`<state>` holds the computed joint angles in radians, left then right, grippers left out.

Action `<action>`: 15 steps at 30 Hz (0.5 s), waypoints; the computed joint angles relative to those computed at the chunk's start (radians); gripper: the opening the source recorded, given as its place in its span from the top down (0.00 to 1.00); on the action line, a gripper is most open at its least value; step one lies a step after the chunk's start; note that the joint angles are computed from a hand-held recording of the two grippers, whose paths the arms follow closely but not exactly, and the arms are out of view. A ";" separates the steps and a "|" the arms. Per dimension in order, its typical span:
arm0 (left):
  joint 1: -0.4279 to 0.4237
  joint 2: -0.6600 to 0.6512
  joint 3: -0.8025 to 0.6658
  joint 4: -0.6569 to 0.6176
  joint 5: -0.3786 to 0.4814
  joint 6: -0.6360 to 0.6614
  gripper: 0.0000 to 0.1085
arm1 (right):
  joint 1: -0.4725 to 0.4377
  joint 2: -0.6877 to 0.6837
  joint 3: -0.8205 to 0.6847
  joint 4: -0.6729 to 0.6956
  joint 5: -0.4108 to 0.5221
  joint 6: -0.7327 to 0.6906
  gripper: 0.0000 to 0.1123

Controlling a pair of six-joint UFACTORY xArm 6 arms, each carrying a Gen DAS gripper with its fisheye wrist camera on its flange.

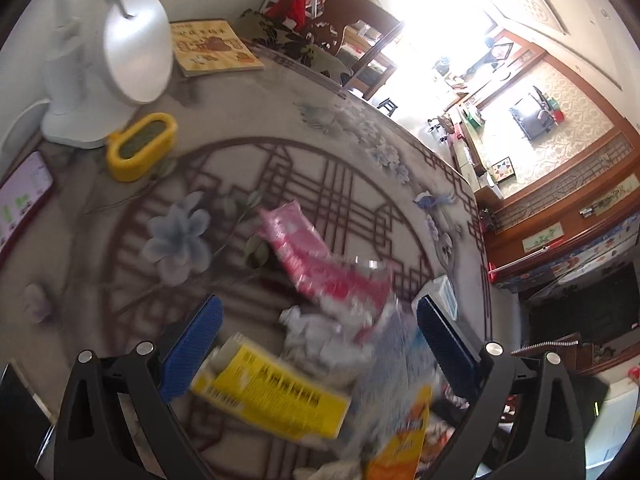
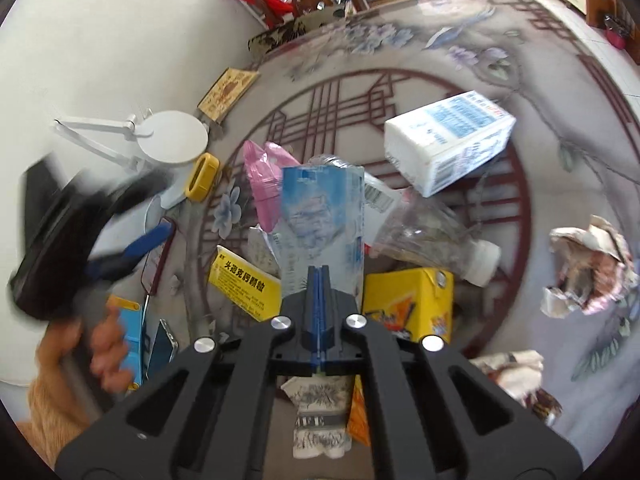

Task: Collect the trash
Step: 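Grasp the blue toothpaste box with right tool while left grasps pink wrapper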

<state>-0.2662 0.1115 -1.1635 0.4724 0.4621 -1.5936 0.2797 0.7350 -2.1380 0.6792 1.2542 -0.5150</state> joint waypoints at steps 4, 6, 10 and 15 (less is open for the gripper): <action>0.035 0.180 -0.195 -0.188 0.065 0.208 0.14 | -0.015 -0.028 0.036 -0.006 -0.020 0.024 0.89; 0.047 0.253 -0.270 -0.268 0.105 0.269 0.14 | -0.020 -0.046 0.066 -0.006 -0.038 0.034 0.69; 0.059 0.322 -0.311 -0.389 0.114 0.320 0.18 | -0.024 -0.081 0.117 -0.010 -0.075 0.030 0.57; 0.059 0.328 -0.294 -0.442 0.094 0.391 0.70 | -0.002 -0.084 0.121 -0.045 -0.100 0.026 0.54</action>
<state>-0.2077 0.4393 -1.4580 0.0308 0.5557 -1.2027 0.2781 0.6507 -2.0170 0.6345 1.1544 -0.4891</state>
